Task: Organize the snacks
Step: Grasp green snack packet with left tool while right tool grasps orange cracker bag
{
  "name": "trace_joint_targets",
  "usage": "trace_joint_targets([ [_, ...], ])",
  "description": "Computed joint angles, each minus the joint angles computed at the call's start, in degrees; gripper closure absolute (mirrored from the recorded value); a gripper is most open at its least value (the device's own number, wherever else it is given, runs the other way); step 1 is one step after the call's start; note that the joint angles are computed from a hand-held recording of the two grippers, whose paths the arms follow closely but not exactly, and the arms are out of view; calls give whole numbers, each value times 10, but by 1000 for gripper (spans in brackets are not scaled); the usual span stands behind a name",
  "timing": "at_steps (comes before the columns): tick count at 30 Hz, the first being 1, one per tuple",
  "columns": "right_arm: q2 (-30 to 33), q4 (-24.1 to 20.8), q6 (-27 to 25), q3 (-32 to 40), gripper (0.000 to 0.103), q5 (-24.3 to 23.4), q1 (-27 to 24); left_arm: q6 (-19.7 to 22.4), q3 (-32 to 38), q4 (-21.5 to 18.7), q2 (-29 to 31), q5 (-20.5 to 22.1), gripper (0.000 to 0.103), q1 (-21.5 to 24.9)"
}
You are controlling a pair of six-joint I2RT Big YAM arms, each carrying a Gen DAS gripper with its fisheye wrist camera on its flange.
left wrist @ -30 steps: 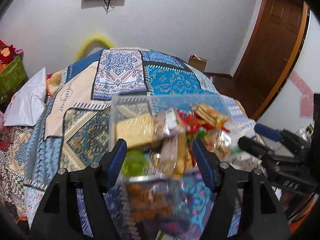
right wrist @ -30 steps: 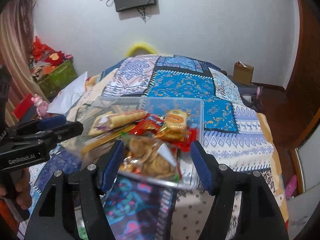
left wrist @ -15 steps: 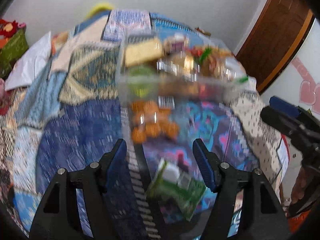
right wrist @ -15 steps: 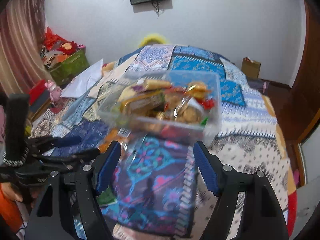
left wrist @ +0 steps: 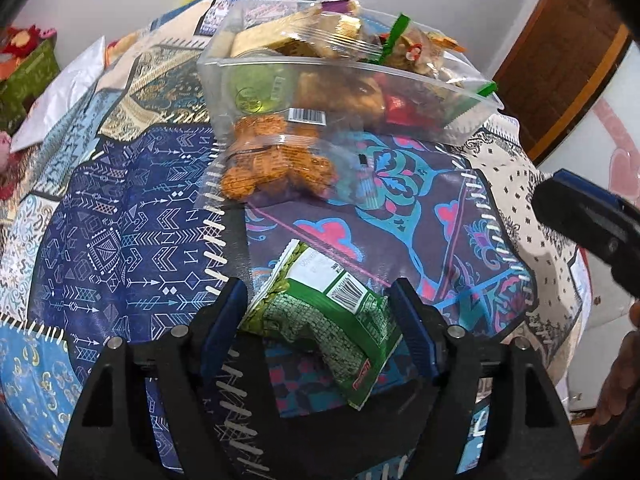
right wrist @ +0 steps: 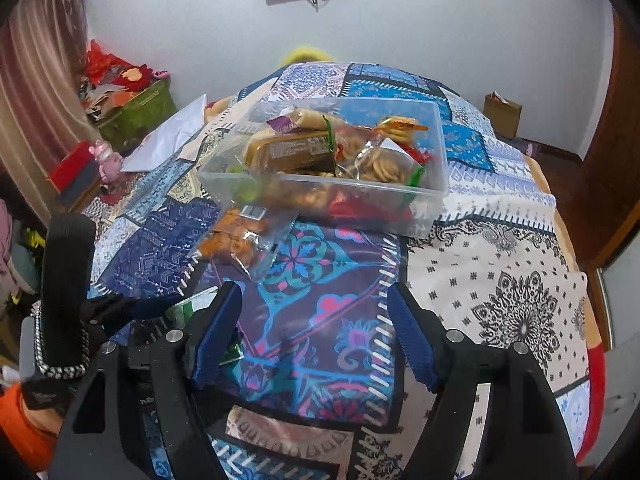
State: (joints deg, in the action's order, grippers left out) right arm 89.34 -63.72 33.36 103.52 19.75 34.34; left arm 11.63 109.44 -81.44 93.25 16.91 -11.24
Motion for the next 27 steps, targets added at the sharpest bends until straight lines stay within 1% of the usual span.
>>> trace_joint_targets([
  [2, 0, 0, 1, -1, 31, -1, 0, 12, -20, 16, -13, 8, 32, 4],
  [4, 3, -3, 1, 2, 31, -1, 1, 22, -32, 25, -21, 19, 37, 12],
  [5, 6, -5, 0, 5, 31, -2, 1, 28, -32, 24, -22, 24, 41, 16],
  [6, 9, -6, -1, 7, 31, -3, 0, 36, -26, 17, -20, 32, 48, 22],
  [7, 12, -8, -3, 11, 31, -5, 1, 39, -23, 15, -20, 35, 51, 27],
  [12, 41, -22, -7, 39, 31, -21, 0, 50, -7, 13, -12, 48, 62, 57],
  [14, 59, -28, -13, 58, 31, -29, 0, 50, 2, 13, -7, 57, 64, 70],
  [17, 90, -42, -30, 95, 31, -35, 2, 49, 9, 28, -4, 57, 66, 84],
  [19, 119, -59, -47, 132, 31, -48, 1, 47, 20, 28, 5, 59, 66, 91],
  [23, 169, -91, -49, 198, 30, -62, -5, 40, 42, 32, 27, 55, 66, 97],
  [27, 201, -100, -50, 240, 30, -68, -14, 29, 68, 25, 54, 62, 66, 98],
])
